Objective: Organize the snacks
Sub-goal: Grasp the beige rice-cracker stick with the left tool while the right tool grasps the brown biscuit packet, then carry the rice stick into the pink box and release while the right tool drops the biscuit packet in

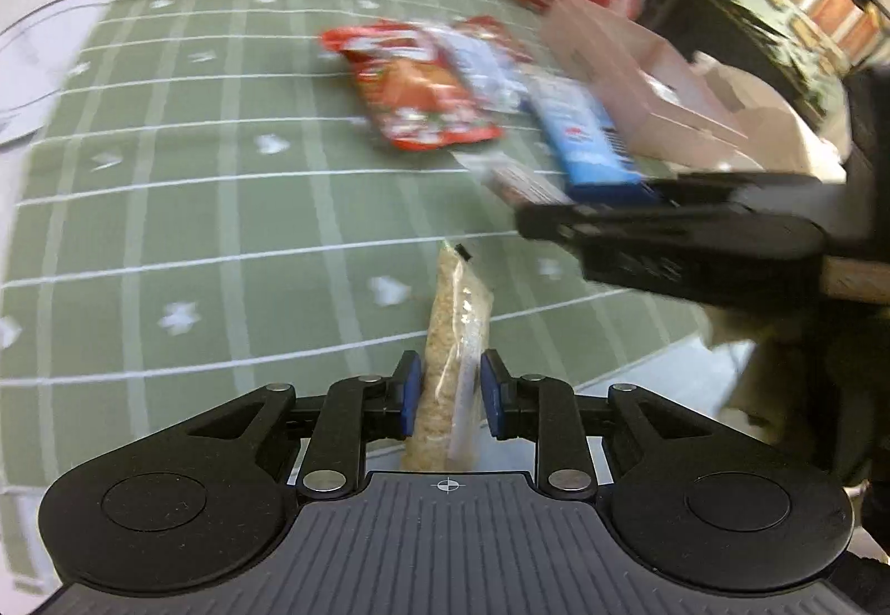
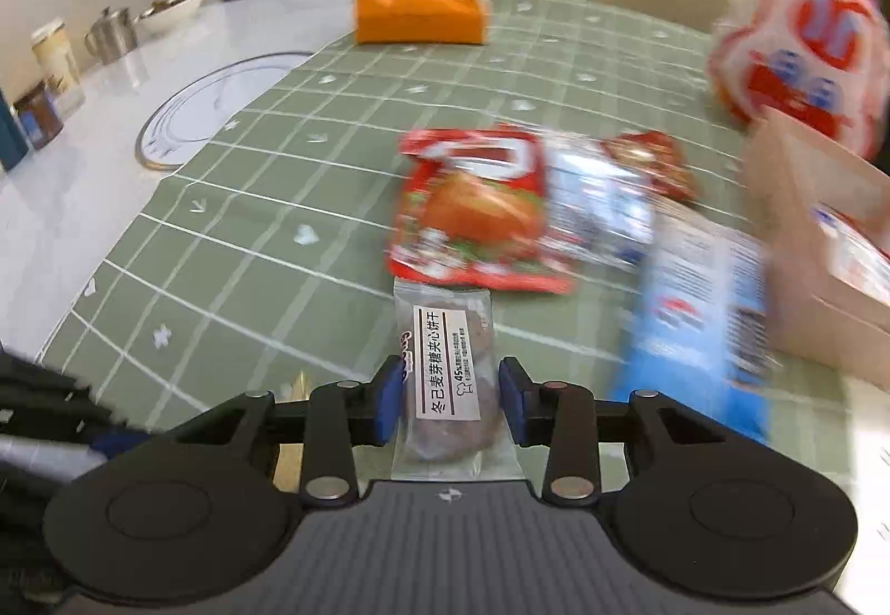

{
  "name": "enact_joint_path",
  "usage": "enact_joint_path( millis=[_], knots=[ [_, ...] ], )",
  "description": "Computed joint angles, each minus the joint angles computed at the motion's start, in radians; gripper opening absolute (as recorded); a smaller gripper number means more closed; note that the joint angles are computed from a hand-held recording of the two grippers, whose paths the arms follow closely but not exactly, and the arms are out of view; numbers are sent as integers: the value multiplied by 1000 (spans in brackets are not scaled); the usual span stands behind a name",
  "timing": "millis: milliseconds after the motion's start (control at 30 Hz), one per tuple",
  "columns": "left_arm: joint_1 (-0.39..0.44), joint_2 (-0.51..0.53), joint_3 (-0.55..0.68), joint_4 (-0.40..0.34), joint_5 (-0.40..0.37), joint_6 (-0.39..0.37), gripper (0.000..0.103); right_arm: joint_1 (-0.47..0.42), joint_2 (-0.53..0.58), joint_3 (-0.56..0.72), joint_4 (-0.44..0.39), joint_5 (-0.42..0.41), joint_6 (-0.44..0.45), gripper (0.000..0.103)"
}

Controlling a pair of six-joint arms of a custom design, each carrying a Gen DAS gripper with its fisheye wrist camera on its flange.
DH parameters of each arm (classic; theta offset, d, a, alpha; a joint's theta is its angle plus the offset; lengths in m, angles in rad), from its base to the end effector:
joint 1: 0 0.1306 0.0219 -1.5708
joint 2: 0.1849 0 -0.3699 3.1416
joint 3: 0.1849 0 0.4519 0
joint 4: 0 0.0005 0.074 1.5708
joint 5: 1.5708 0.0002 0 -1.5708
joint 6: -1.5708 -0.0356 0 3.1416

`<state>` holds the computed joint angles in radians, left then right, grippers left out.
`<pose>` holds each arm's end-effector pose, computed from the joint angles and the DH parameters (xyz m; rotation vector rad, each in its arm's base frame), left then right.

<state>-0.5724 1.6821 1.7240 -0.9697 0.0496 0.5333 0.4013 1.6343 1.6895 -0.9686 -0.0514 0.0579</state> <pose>0.5426 -0.3523 0.4155 0.0716 2.5729 -0.5045 0.5802 0.2476 0.4272 -0.5890 2.4240 0.2085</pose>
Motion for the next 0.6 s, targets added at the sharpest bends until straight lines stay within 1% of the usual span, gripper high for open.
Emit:
enact_joint_path(
  millis=[67,200,233,300,367,433,467,500,567,600],
  knots=[
    [-13,39,46,-1,17,-28,26,-30,-46,-49,-4,20,-16,37],
    [-39,121,152,-23,33,-94,26,-86,-125,-144,-16,101,-97,37],
    [-45,149,188,-38,41,-118,27,-95,-139,-165,-12,120,-115,37],
    [-56,206,264,-88,53,-160,32,-114,-157,-197,-27,170,-165,37],
    [-68,268,355,-158,59,-224,33,-134,-172,-222,-38,182,-210,40],
    [-86,296,392,-192,47,-302,35,-141,-188,-247,-29,180,-232,45],
    [-90,301,399,-196,42,-332,37,-142,-197,-259,-23,182,-232,50],
    [-95,306,407,-203,33,-355,38,-141,-204,-272,-12,188,-226,58],
    [-96,320,430,-222,38,-368,39,-136,-215,-295,18,213,-219,69],
    [-95,327,441,-229,46,-367,39,-136,-218,-304,34,217,-226,71]
  ],
)
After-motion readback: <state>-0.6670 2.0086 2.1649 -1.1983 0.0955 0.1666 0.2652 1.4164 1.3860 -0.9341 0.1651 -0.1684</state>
